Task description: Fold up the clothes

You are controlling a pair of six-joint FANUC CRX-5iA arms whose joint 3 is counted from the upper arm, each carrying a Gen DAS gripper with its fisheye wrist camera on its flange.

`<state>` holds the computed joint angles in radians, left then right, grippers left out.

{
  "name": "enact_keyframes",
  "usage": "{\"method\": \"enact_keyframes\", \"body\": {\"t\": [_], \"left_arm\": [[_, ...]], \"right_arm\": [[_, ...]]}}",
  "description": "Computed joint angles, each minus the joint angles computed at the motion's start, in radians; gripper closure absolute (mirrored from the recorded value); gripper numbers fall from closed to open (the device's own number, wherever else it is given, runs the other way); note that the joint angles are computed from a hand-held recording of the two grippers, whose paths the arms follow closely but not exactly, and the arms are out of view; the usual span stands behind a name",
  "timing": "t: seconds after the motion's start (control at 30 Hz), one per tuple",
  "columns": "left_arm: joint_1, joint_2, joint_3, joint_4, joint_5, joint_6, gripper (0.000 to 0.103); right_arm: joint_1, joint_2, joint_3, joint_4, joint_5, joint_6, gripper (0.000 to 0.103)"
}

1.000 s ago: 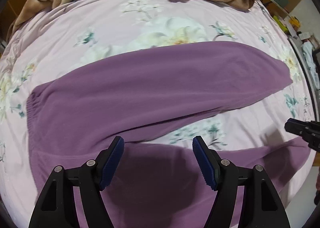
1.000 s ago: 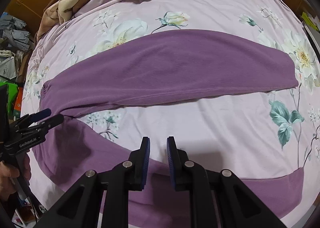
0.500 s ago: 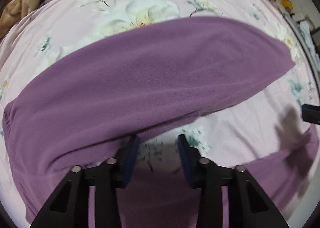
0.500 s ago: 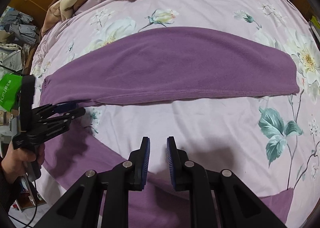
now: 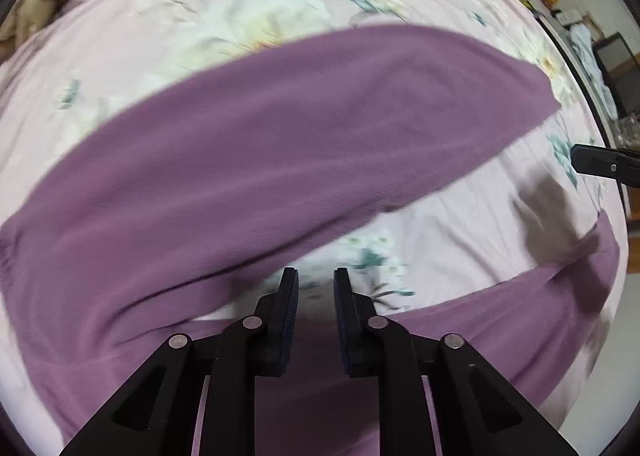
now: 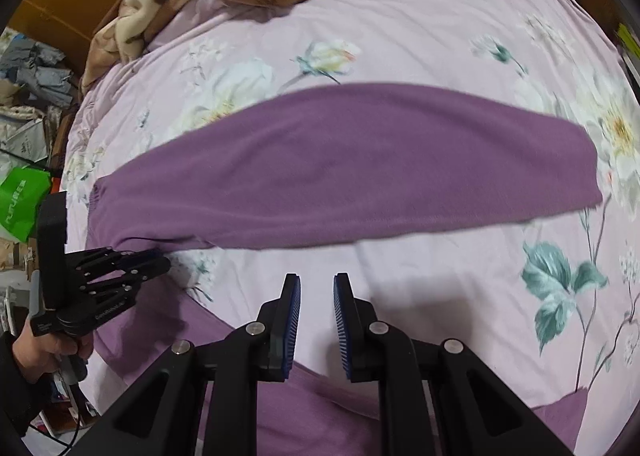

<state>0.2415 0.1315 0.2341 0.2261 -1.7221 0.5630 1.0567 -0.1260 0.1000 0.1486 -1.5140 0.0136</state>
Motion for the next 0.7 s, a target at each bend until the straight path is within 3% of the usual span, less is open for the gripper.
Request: {"method": "enact_keyframes", "body": {"t": [0.07, 0.13, 0.2, 0.23, 0.3, 0.7], "left_arm": [[0.015, 0.003, 0.024, -0.004, 0.028, 0.013, 0.076], [0.029, 0.007, 0.046, -0.007, 0.058, 0.027, 0.057], [0.043, 0.007, 0.059, -0.007, 0.094, 0.041, 0.048], [0.05, 0.008, 0.065, -0.007, 0.111, 0.05, 0.04], [0.064, 0.017, 0.081, -0.004, 0.132, 0.071, 0.034], [0.119, 0.134, 0.217, -0.026, 0.163, 0.094, 0.031]], "right_arm": [[-0.011, 0.019, 0.023, 0.003, 0.013, 0.045, 0.085], [-0.023, 0.044, 0.05, 0.003, 0.023, 0.099, 0.085], [-0.034, 0.075, 0.081, 0.001, 0.034, 0.163, 0.085], [-0.04, 0.088, 0.094, -0.001, 0.037, 0.189, 0.082], [-0.053, 0.118, 0.124, -0.009, 0.044, 0.248, 0.075], [-0.168, 0.3, 0.295, -0.09, 0.055, 0.606, 0.072]]}}
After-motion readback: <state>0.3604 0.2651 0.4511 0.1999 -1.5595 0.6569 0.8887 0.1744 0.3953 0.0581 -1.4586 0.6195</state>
